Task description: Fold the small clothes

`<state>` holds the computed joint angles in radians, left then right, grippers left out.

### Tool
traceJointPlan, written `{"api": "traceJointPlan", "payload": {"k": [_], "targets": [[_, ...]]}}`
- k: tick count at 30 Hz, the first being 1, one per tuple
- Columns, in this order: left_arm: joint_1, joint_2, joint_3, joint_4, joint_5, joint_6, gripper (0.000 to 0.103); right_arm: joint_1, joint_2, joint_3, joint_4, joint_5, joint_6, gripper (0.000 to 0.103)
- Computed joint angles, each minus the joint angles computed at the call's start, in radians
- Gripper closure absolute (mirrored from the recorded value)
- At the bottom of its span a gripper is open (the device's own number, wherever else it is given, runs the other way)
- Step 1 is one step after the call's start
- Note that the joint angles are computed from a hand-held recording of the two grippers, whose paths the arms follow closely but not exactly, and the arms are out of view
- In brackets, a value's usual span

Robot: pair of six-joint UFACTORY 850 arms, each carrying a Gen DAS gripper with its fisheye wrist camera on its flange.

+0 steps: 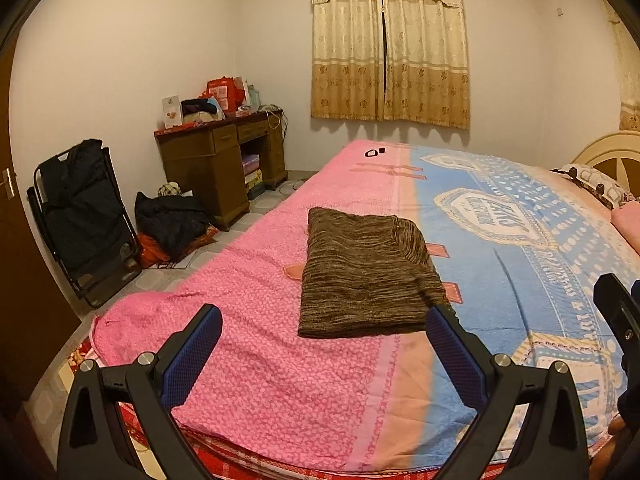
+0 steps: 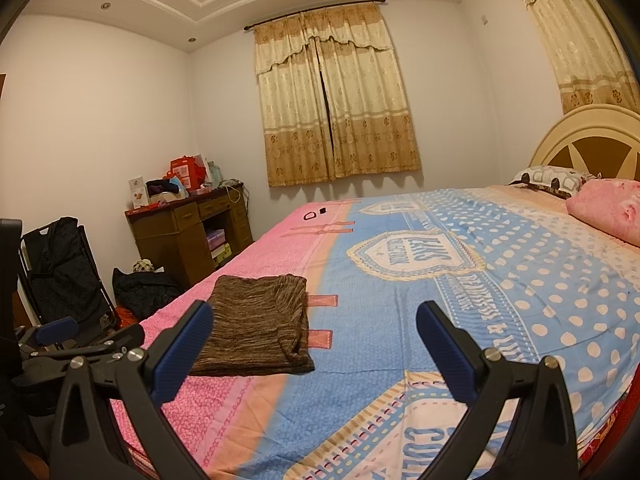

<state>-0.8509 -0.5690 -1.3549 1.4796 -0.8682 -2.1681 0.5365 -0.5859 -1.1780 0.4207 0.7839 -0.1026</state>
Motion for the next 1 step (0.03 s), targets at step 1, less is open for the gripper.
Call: {"api": "traceJointPlan", "payload": {"k": [1], "targets": [[0.003,-0.001,-0.001,-0.006,0.006,0.003,0.001,0.0,0.0,-0.001,0.001,0.0,-0.001,0.0]]}}
